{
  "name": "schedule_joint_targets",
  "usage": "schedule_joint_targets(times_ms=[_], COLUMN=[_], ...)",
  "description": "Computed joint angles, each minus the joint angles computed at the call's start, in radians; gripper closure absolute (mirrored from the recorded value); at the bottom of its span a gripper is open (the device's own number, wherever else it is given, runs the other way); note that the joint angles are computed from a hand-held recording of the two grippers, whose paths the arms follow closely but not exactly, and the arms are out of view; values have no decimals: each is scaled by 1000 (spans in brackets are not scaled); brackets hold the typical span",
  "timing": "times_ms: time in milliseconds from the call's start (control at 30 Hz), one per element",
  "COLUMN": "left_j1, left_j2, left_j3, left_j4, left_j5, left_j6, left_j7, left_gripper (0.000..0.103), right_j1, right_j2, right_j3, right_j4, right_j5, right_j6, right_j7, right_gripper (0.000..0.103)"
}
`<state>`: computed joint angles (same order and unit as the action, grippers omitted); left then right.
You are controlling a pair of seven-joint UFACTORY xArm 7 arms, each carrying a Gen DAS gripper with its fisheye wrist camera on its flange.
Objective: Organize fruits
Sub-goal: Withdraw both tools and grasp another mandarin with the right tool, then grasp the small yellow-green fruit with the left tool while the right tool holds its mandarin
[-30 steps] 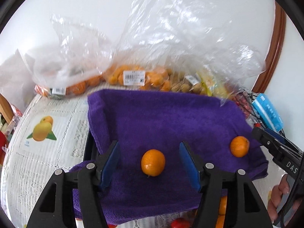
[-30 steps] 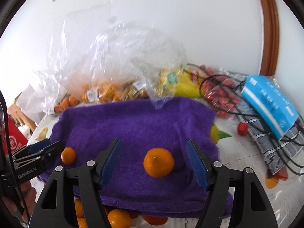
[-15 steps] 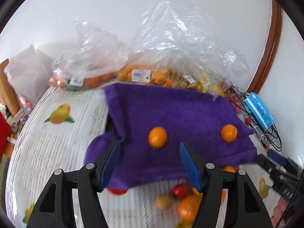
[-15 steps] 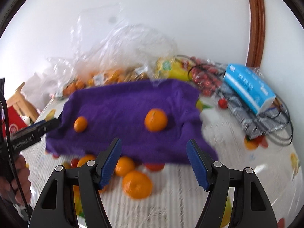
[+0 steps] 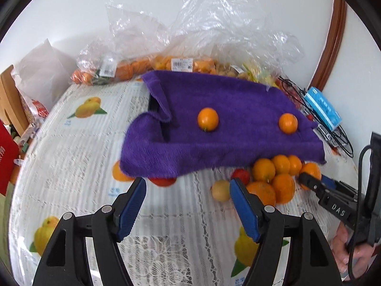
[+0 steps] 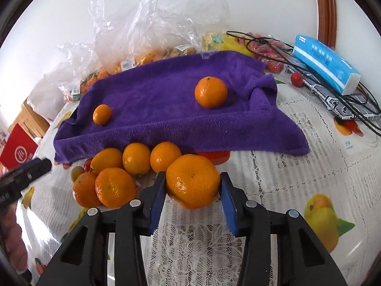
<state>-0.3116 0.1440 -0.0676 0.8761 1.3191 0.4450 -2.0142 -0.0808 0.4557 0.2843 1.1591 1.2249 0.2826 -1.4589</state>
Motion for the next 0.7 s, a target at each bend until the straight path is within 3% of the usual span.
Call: schedule_joint_targets(times_ms=[167,300,367,433,500,567,700], left_j1=[4,-10,-24,-34,-76,-73,-79], left_j2=[46,97,122,143,146,154,173], left_j3=[19,15,23,43,77,63,56], left_j4=[25,81,102,109,107,115,142], left_j5=[72,-2,-46,-45,6,14,-38], left_j6=[-91,-67,-46,-69,-46,-24,14], left_j7=[-75,44,100,103,48,54,127], left_gripper=[35,42,48,62,67,69,75], right_j1=[-14,-6,10,22,34,50,90], right_j2=[-39,-63,-61,-56,-52,-52,-27], right_j3=[3,-17,-45,-61,-70,-86,-125], right_j4=[-42,-67,-65,-61,-58,-56,-44], right_j5=[94,209,211,227,270,273,138], right_j6=[-34,-60,-40,-29,-32,-26,-23], right_j7=[-121,-276,-271,-282,-327,-326,-189], right_gripper=[59,59,59,59,59,59,59])
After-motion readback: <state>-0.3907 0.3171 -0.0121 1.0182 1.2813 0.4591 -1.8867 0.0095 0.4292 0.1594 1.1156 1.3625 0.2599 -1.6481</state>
